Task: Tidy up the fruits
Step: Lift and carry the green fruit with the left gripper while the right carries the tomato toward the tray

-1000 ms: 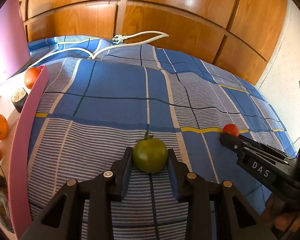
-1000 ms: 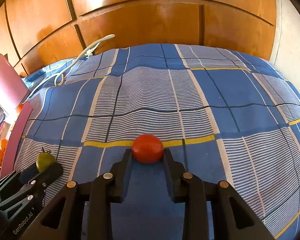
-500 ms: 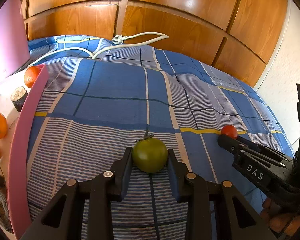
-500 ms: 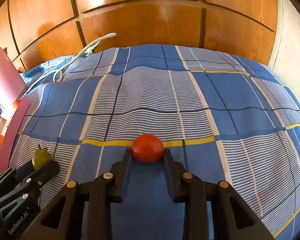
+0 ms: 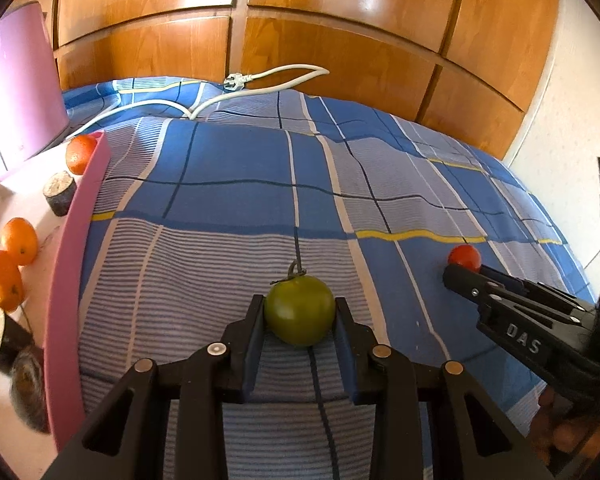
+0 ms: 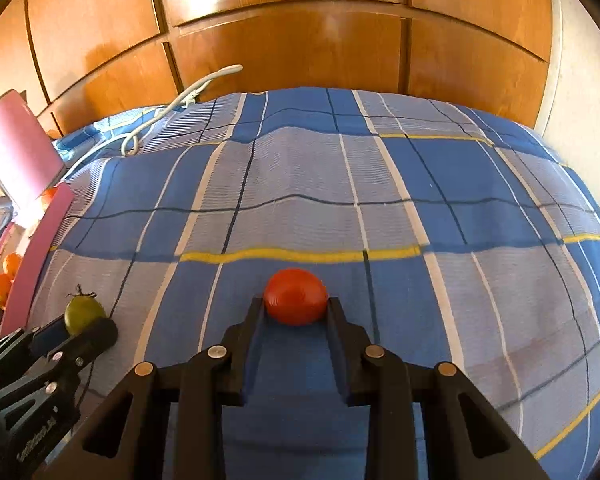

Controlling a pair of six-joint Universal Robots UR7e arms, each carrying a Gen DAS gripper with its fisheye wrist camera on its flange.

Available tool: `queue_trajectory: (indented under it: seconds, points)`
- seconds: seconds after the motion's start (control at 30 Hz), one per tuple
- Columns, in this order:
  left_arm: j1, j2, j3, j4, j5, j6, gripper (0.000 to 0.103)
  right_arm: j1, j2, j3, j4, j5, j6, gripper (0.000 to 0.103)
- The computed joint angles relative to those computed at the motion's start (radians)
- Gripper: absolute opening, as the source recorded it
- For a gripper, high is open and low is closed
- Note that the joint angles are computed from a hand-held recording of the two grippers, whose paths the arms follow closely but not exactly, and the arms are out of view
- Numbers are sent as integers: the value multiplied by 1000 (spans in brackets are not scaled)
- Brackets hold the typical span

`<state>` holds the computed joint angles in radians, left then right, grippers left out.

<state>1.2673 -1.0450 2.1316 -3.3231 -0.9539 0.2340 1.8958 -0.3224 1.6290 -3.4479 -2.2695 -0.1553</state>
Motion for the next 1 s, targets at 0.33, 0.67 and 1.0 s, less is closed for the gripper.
queue_trajectory:
  seconds: [0.33,0.67,1.0]
  points:
    - [-16,-39,63,-7,9,5,33,13,-38,126,-86,26,4,30]
    - [-32,-86,111,0,5,14,32,49,-33,164,-95,11,-13,30]
    - [-55,-167,154,-22,24,3,32,76,-29,142,4,45,46,30]
